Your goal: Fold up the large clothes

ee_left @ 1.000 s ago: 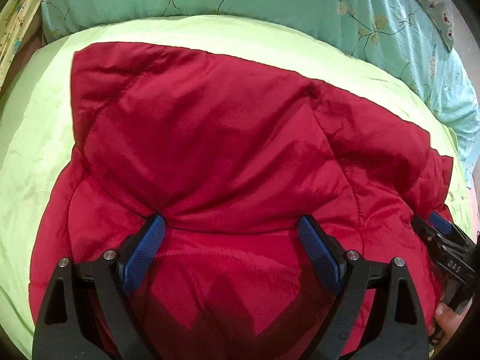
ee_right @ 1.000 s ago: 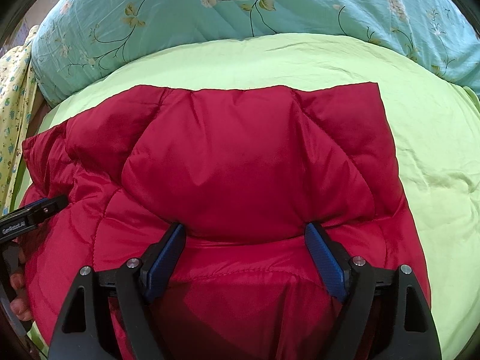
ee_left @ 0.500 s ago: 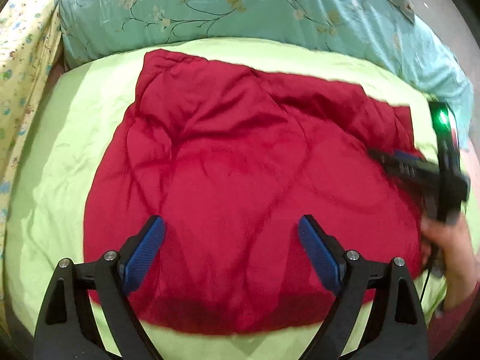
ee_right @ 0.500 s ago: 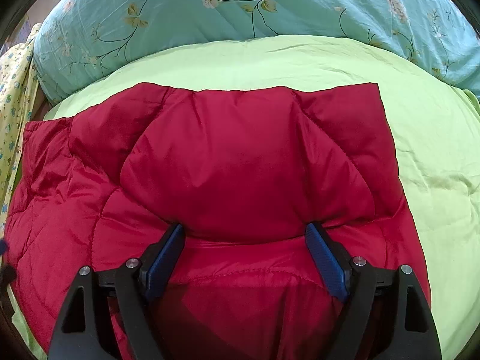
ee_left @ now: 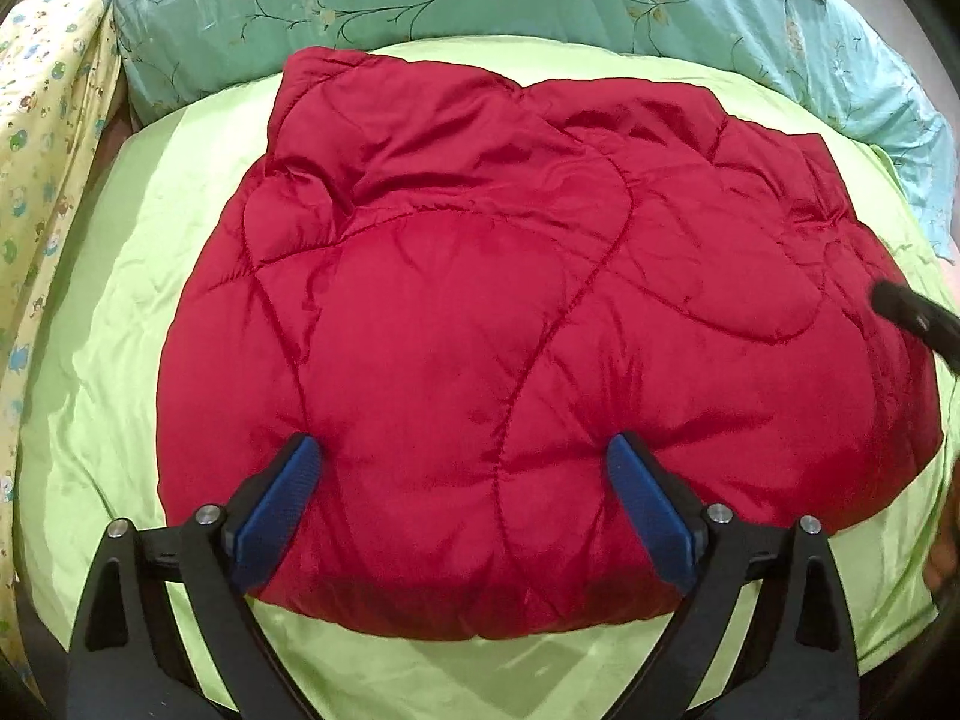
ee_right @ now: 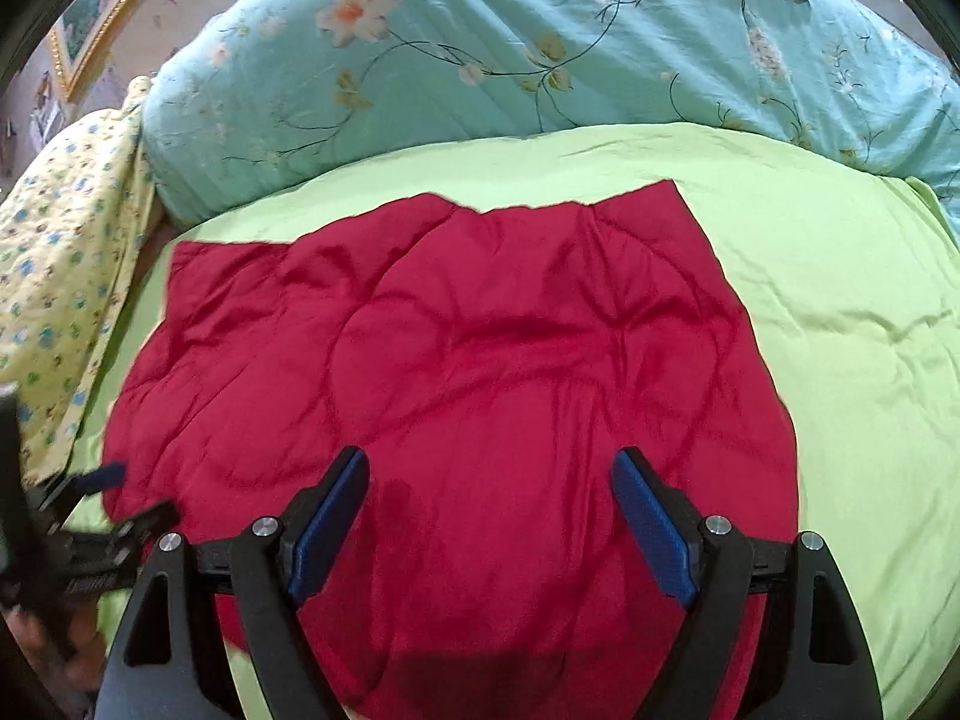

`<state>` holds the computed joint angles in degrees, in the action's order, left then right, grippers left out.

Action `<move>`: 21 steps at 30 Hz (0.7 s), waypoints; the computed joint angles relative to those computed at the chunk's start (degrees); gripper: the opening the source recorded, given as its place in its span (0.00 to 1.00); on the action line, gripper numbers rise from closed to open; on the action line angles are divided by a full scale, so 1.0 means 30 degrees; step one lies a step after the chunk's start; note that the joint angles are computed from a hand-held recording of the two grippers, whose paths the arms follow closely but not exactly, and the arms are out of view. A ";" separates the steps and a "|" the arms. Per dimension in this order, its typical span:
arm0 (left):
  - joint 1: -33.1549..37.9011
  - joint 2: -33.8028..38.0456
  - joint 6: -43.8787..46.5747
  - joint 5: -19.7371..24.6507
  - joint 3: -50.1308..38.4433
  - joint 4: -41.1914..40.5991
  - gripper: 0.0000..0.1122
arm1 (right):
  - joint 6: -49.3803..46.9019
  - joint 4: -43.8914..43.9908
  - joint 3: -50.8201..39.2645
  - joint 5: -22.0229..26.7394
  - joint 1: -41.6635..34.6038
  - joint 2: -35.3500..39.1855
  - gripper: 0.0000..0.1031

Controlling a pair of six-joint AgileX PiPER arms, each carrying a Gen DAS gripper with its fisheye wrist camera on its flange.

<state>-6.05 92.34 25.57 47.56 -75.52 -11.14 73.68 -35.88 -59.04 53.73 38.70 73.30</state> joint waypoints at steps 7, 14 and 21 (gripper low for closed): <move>-0.0063 0.0281 0.0000 -0.0547 0.0055 -0.0050 0.92 | 0.0258 0.0036 -0.0227 0.1082 0.1267 0.0587 0.82; -0.0033 0.0324 0.0195 -0.0920 0.0221 -0.0310 0.92 | 0.0326 -0.0178 0.0124 0.0394 0.0699 0.2352 0.91; 0.0085 0.0394 0.0446 -0.1129 0.0326 -0.0664 0.92 | 0.0876 -0.0632 0.0511 -0.0093 0.0609 0.2664 0.94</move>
